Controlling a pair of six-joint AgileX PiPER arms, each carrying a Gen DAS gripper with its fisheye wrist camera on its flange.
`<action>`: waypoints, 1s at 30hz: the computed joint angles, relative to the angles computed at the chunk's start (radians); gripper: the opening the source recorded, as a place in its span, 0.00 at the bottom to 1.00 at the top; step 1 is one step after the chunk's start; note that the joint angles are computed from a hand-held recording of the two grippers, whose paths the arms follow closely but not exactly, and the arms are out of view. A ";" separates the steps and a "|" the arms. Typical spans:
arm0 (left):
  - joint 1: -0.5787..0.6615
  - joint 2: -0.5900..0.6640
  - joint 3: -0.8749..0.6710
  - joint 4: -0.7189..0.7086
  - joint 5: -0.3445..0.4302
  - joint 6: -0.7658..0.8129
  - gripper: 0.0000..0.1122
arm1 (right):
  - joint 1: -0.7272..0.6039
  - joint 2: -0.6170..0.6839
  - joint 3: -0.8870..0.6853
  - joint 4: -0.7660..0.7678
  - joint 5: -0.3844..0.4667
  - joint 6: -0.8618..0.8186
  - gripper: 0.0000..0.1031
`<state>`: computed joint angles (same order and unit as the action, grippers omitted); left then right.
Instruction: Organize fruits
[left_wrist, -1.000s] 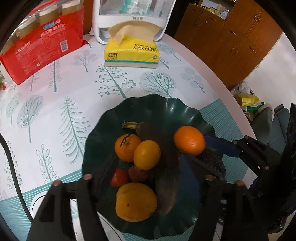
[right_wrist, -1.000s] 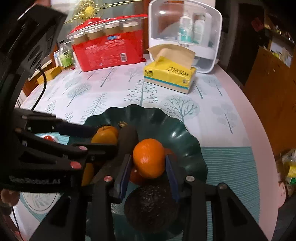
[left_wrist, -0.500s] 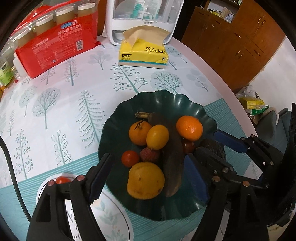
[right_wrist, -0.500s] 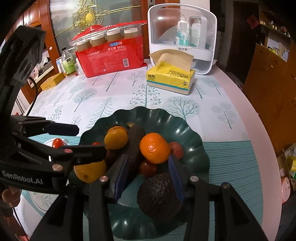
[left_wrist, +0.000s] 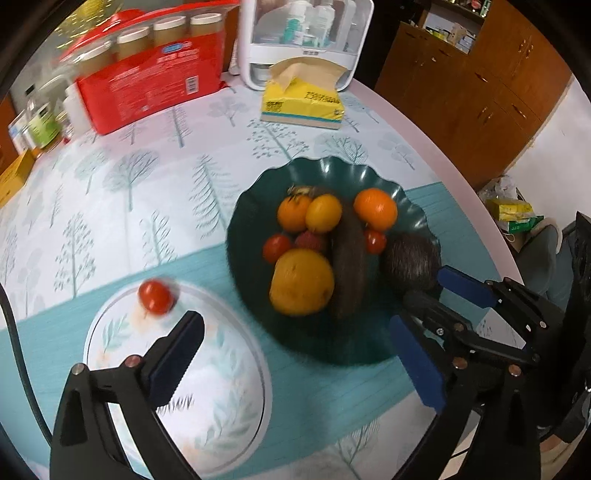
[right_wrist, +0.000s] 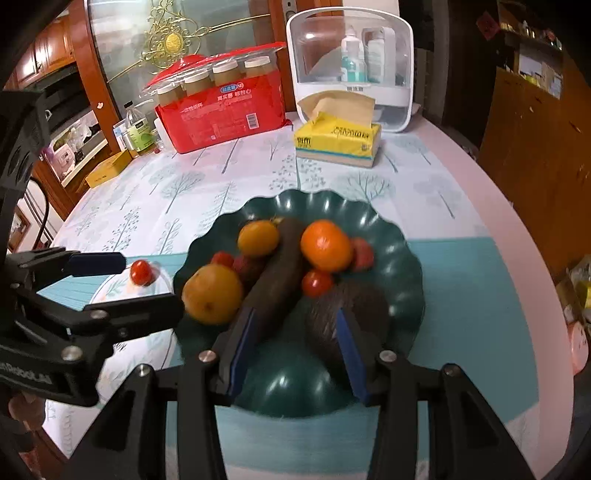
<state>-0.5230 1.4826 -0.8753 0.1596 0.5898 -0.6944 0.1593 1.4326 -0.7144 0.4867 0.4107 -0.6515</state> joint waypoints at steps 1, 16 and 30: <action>-0.005 -0.023 0.023 0.008 0.005 -0.016 0.90 | 0.005 -0.019 0.016 -0.010 0.003 0.014 0.44; 0.004 -0.445 0.253 0.143 0.264 -0.239 0.91 | 0.263 -0.191 0.054 -0.170 0.106 0.358 0.44; 0.707 -0.557 0.293 -0.077 0.223 0.358 0.91 | 0.549 0.131 -0.244 -0.318 0.015 0.588 0.44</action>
